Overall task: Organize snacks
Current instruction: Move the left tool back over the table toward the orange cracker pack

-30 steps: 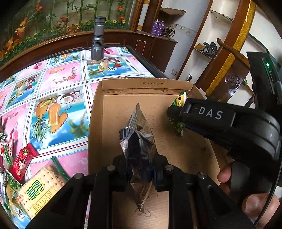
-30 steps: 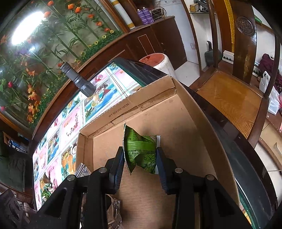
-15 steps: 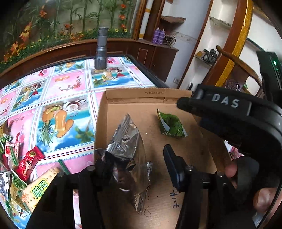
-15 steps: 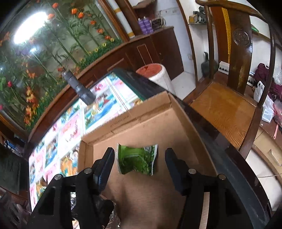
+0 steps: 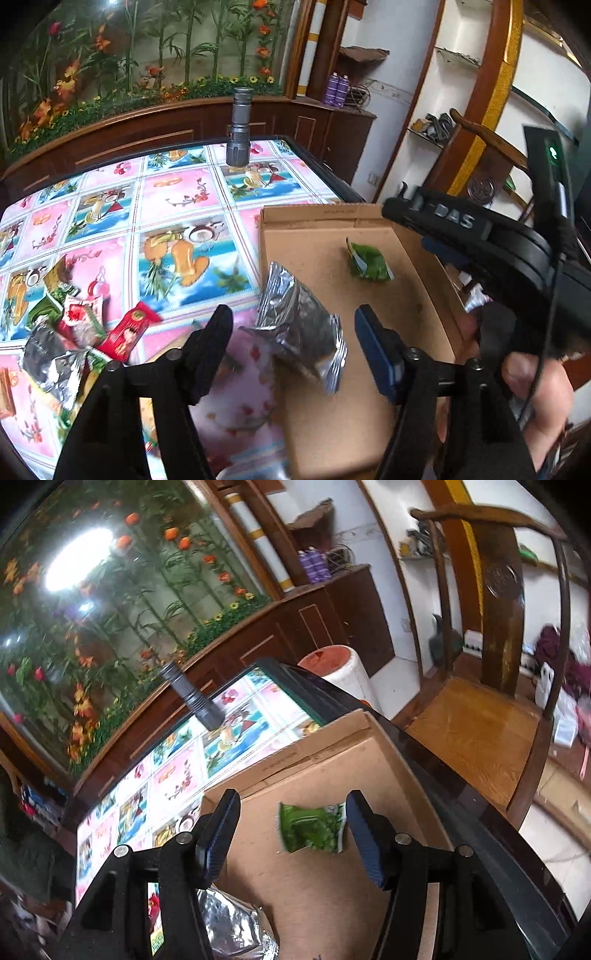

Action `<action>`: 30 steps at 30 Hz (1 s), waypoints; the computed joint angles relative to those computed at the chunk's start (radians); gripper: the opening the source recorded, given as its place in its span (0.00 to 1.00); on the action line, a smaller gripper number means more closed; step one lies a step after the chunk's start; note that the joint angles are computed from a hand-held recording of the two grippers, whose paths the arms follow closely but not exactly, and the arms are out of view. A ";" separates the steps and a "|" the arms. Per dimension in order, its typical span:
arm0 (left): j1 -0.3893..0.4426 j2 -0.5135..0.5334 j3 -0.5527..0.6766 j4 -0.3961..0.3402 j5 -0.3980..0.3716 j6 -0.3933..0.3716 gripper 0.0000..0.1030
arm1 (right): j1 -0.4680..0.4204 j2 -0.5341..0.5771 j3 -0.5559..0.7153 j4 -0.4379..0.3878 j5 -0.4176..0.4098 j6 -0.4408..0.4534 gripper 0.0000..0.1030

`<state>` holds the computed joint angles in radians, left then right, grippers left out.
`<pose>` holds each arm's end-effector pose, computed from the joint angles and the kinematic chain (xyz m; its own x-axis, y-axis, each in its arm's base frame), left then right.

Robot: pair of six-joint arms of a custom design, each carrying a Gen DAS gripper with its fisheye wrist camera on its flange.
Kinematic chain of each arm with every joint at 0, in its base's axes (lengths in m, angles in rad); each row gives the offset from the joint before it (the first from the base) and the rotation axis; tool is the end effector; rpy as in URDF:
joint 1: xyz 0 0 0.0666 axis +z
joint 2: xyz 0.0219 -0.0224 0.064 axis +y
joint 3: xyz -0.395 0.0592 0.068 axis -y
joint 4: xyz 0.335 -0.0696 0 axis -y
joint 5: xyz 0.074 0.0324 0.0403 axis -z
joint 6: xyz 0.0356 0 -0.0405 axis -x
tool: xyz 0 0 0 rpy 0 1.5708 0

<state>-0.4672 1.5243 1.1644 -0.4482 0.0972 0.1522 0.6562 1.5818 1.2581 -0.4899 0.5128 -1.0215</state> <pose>0.4094 -0.2108 0.3311 -0.7151 0.1917 -0.6722 0.4044 0.8979 -0.1741 0.3943 0.2810 0.3418 -0.5263 0.5327 -0.6627 0.3530 0.8460 0.3997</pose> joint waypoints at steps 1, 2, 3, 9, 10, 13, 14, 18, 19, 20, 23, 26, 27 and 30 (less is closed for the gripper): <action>0.006 -0.010 -0.007 -0.012 0.013 -0.003 0.68 | 0.010 0.006 0.011 -0.007 0.015 0.012 0.62; 0.013 -0.022 -0.018 -0.020 0.032 -0.007 0.68 | 0.019 0.013 0.023 -0.017 0.029 0.023 0.61; 0.020 -0.033 -0.029 -0.020 0.049 -0.011 0.68 | 0.027 0.020 0.032 -0.022 0.040 0.036 0.61; 0.075 -0.154 -0.131 -0.013 0.056 -0.074 0.68 | 0.057 0.028 0.041 0.013 0.064 0.094 0.62; 0.093 -0.177 -0.151 -0.007 0.050 -0.090 0.68 | 0.064 0.030 0.043 0.024 0.065 0.109 0.62; 0.177 -0.252 -0.220 -0.004 0.038 -0.149 0.73 | 0.086 0.040 0.052 0.071 0.038 0.171 0.62; 0.203 -0.266 -0.232 -0.007 0.035 -0.166 0.73 | 0.093 0.049 0.060 0.075 0.034 0.188 0.62; 0.395 -0.325 -0.290 -0.023 0.043 -0.249 0.77 | 0.119 0.071 0.080 0.099 0.031 0.244 0.62; 0.448 -0.324 -0.291 -0.031 0.053 -0.272 0.77 | 0.122 0.074 0.083 0.104 0.031 0.251 0.62; 0.514 -0.314 -0.289 -0.031 0.057 -0.296 0.77 | 0.123 0.076 0.082 0.109 0.027 0.253 0.62; 0.654 -0.257 -0.251 -0.034 0.046 -0.301 0.77 | 0.125 0.081 0.086 0.107 0.027 0.252 0.62; 0.733 -0.175 -0.195 -0.041 0.064 -0.285 0.78 | 0.122 0.084 0.087 0.107 0.029 0.248 0.62; 0.748 -0.151 -0.183 -0.049 0.077 -0.285 0.78 | 0.122 0.083 0.081 0.110 0.026 0.245 0.62; 0.756 -0.096 -0.168 -0.029 0.040 -0.269 0.78 | 0.122 0.086 0.084 0.109 0.022 0.239 0.62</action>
